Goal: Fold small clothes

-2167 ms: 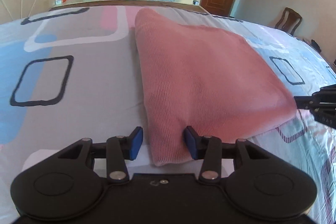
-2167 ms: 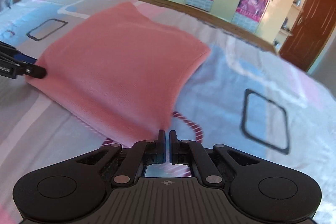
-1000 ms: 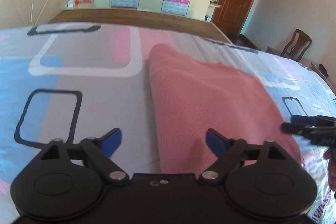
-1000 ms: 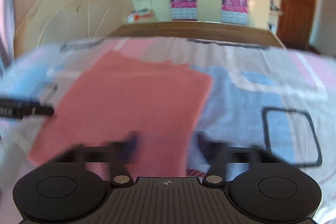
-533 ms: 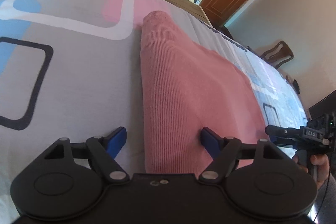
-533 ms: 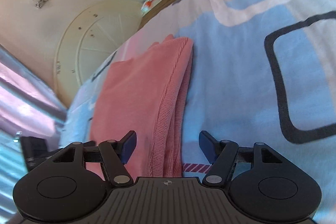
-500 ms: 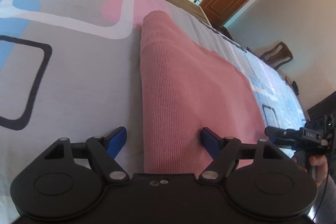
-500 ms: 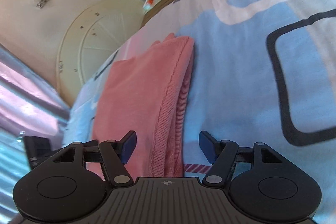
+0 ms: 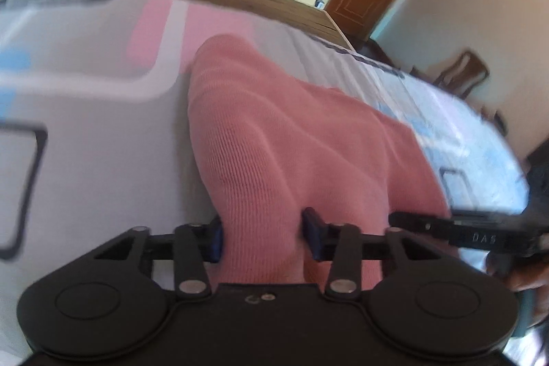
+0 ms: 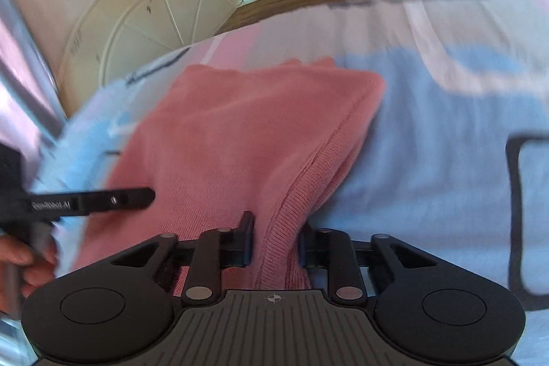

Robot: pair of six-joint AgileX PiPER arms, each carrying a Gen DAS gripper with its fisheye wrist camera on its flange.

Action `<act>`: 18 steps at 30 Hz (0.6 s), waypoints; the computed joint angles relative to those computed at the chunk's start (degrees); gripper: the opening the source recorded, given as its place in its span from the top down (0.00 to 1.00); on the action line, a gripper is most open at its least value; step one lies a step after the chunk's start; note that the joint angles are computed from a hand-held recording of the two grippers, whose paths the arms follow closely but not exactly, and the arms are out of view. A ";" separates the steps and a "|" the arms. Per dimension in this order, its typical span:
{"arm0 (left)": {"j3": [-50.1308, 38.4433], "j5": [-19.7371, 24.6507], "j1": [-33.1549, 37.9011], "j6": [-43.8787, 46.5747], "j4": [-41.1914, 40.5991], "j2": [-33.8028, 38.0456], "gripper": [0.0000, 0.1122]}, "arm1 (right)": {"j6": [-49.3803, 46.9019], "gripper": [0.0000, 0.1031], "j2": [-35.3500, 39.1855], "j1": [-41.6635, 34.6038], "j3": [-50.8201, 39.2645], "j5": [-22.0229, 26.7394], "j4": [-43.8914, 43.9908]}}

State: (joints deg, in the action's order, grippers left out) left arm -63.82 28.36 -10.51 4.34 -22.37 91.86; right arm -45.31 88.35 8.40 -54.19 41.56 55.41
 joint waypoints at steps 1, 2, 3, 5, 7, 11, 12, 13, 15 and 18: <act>-0.33 -0.24 -1.59 -3.39 5.02 -0.59 0.71 | 2.46 0.81 -1.31 2.28 0.26 -2.45 -2.63; -0.53 -0.35 -2.90 -6.02 9.03 -1.32 0.74 | 5.21 0.82 -2.87 4.26 0.42 -4.50 -5.83; -0.51 -0.55 -3.77 -7.28 11.22 -2.04 0.74 | 5.72 0.82 -3.86 5.18 1.24 -6.05 -6.82; 0.06 -0.76 -4.10 -6.34 11.77 -4.02 0.76 | 7.65 0.82 -6.38 5.63 1.71 -6.66 -8.00; 0.88 -0.74 -4.01 -4.72 11.41 -6.15 0.76 | 9.77 0.83 -8.80 5.99 1.58 -6.19 -9.26; 3.48 -0.27 -0.43 1.77 7.05 -11.11 0.76 | 21.25 0.83 -11.98 12.36 -1.52 -7.54 -18.99; 3.97 0.30 1.07 4.08 5.33 -12.32 0.76 | 24.91 0.83 -12.31 14.83 -2.51 -8.21 -21.95; 4.84 1.10 3.44 7.64 2.69 -13.90 0.76 | 29.11 0.83 -12.07 17.56 -3.98 -8.95 -25.40; 6.25 3.38 8.64 14.83 -2.14 -16.81 0.76 | 37.28 0.83 -11.50 23.18 -6.14 -10.43 -31.38; 7.68 8.45 18.30 25.70 -8.73 -20.22 0.76 | 49.37 0.83 -7.39 31.95 -10.38 -12.93 -40.37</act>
State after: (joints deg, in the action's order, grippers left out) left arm -56.15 36.81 7.79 30.05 -31.10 71.63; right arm 4.06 80.96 40.35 -64.57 28.63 15.03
